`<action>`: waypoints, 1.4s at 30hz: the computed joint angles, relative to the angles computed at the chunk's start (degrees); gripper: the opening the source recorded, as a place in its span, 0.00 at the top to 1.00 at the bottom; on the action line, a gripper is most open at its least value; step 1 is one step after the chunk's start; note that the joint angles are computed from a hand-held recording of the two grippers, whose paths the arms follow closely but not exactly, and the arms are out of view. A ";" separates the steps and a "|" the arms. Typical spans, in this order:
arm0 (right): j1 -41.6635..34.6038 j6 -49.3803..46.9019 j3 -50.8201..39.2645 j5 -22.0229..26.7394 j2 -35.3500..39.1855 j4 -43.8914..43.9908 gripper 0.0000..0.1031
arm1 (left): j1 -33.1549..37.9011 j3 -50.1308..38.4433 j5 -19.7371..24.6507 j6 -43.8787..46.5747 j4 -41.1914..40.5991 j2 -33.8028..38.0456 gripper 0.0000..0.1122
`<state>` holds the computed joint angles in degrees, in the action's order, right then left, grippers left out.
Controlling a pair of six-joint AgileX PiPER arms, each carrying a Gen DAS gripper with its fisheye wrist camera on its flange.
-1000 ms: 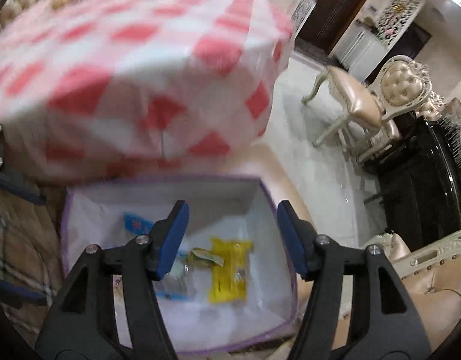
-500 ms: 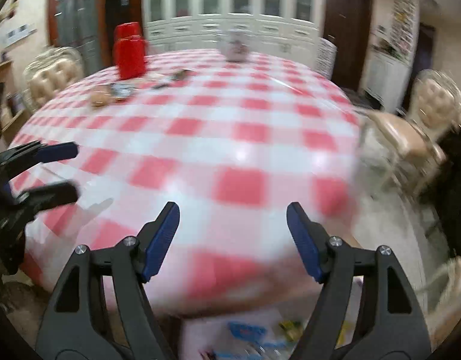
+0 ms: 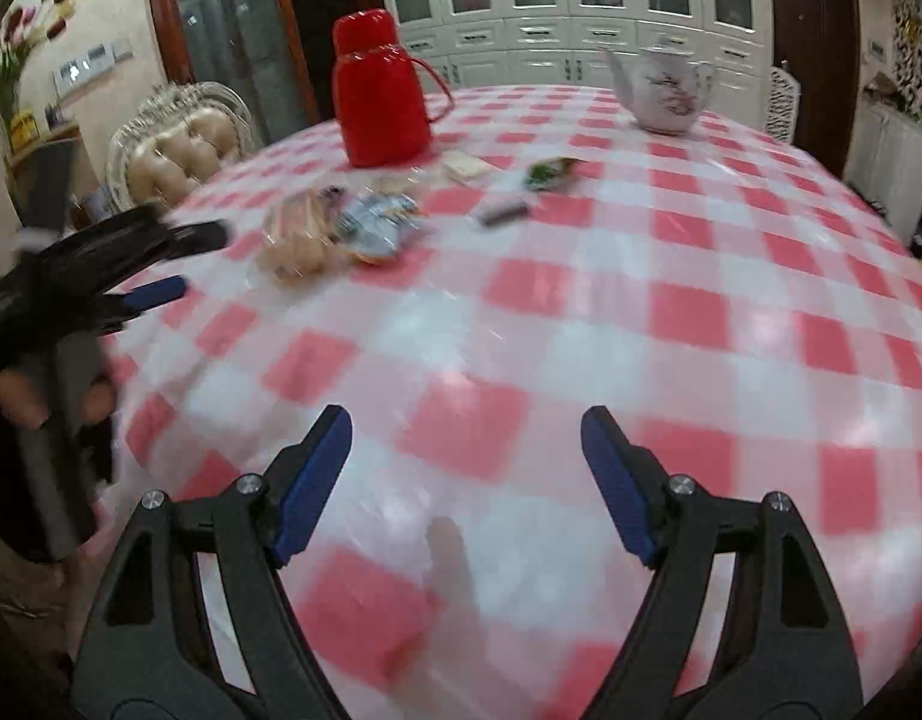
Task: Organize snacks
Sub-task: 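Move both open grippers back toward the table, then grasp the long white bread bag with left gripper while right gripper grasps silver-orange snack pack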
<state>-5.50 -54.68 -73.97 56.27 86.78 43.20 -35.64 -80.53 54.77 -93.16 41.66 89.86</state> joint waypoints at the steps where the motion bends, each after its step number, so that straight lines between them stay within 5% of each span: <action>1: 0.44 0.15 -0.72 0.52 0.79 0.92 0.21 | 1.41 -2.69 0.43 2.10 -1.10 2.15 0.23; 8: 4.13 2.83 -5.12 -0.79 5.52 -0.93 0.21 | 8.89 -21.08 9.68 13.07 -7.33 17.36 0.22; 11: 4.47 5.73 -8.40 -0.72 8.76 -1.33 0.21 | 9.79 -18.52 8.96 16.50 -7.62 17.28 0.21; 15: 7.89 10.87 -15.03 -1.18 14.00 -4.13 0.21 | 7.24 -15.83 14.88 20.57 -3.67 14.85 0.21; 21: 18.71 21.04 -29.73 0.80 24.41 -13.40 0.21 | 9.25 -5.33 8.27 24.21 -6.48 7.57 0.21; 32: 30.11 37.84 -53.29 3.81 39.61 -32.14 0.24 | 11.48 -4.35 4.25 29.73 -10.33 8.25 0.20; 35: 29.92 34.24 -49.54 2.05 37.34 -31.51 0.39 | 11.20 -4.46 4.20 30.05 -9.80 8.70 0.23; 38: 28.46 30.52 -43.10 -0.65 33.65 -29.61 0.40 | 11.08 -3.63 2.32 30.27 -9.54 7.69 0.50; 42: 26.11 26.53 -37.02 -2.02 30.02 -26.82 0.42 | 11.86 -2.43 1.16 30.86 -11.06 6.25 0.54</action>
<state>20.61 -28.14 -110.98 54.25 116.80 16.38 -23.78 -82.96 55.93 -62.31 30.59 96.12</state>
